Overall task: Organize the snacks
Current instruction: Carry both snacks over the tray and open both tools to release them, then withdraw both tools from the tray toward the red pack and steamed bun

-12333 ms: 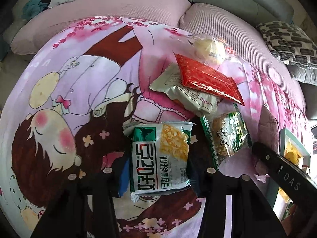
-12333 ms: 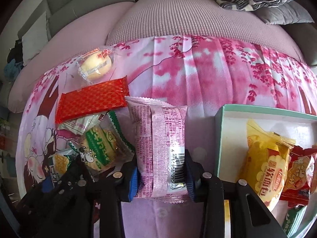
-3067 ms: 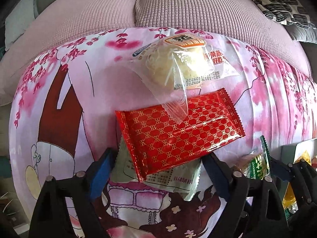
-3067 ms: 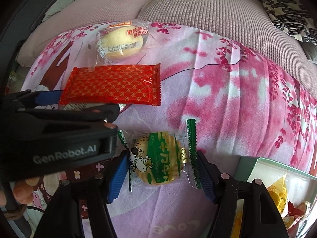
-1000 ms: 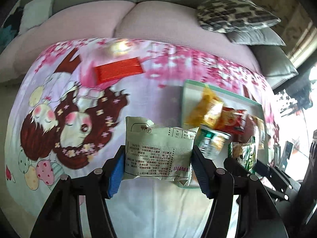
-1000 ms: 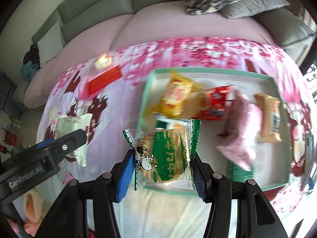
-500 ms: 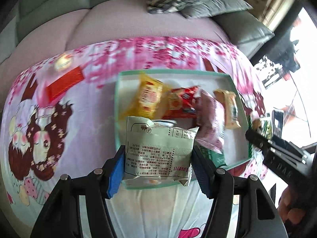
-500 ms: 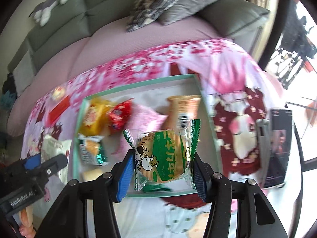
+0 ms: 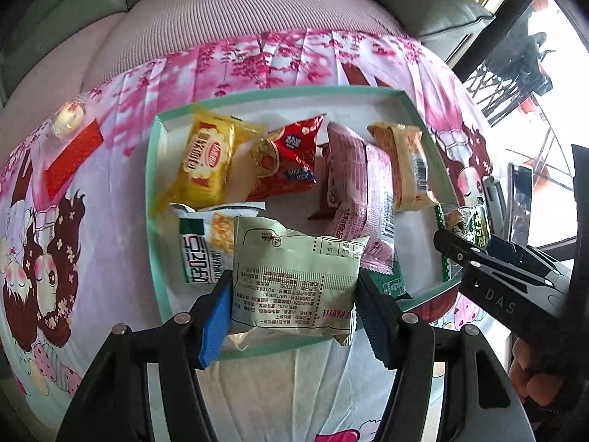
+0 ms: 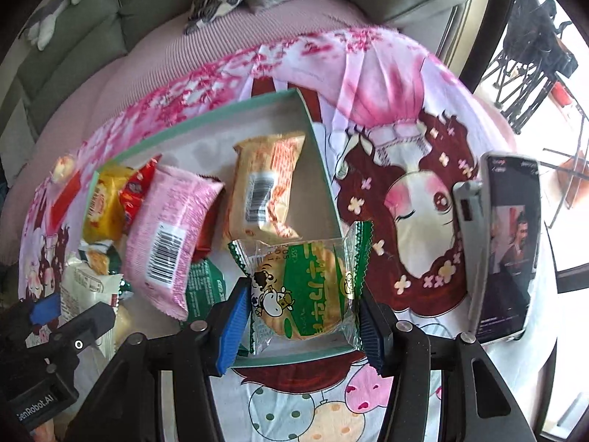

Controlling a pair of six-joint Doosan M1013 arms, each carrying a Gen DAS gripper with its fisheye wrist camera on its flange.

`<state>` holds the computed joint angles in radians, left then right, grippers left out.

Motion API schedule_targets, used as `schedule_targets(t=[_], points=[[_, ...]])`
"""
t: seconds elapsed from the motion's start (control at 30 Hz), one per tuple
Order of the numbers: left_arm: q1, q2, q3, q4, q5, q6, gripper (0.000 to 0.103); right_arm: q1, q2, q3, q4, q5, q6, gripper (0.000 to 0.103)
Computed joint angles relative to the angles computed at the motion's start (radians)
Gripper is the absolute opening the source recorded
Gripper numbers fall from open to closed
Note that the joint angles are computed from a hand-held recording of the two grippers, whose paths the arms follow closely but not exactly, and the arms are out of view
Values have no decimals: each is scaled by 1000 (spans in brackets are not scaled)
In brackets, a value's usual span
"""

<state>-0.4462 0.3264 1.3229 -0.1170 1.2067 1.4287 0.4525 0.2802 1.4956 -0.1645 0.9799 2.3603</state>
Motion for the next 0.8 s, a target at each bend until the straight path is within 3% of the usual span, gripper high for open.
schedule_targets(t=[0.27,0.4,0.8], points=[[1,9,-1,-5,4,-5,67,9,9,-3,-7,14,-4,58],[5,7,-1,-15,4,-7,72,13,12,-14,-16,29,-9,58],[14,-12,7,2,-14,-24,73,16,13,-24,-11,41,-23,72]])
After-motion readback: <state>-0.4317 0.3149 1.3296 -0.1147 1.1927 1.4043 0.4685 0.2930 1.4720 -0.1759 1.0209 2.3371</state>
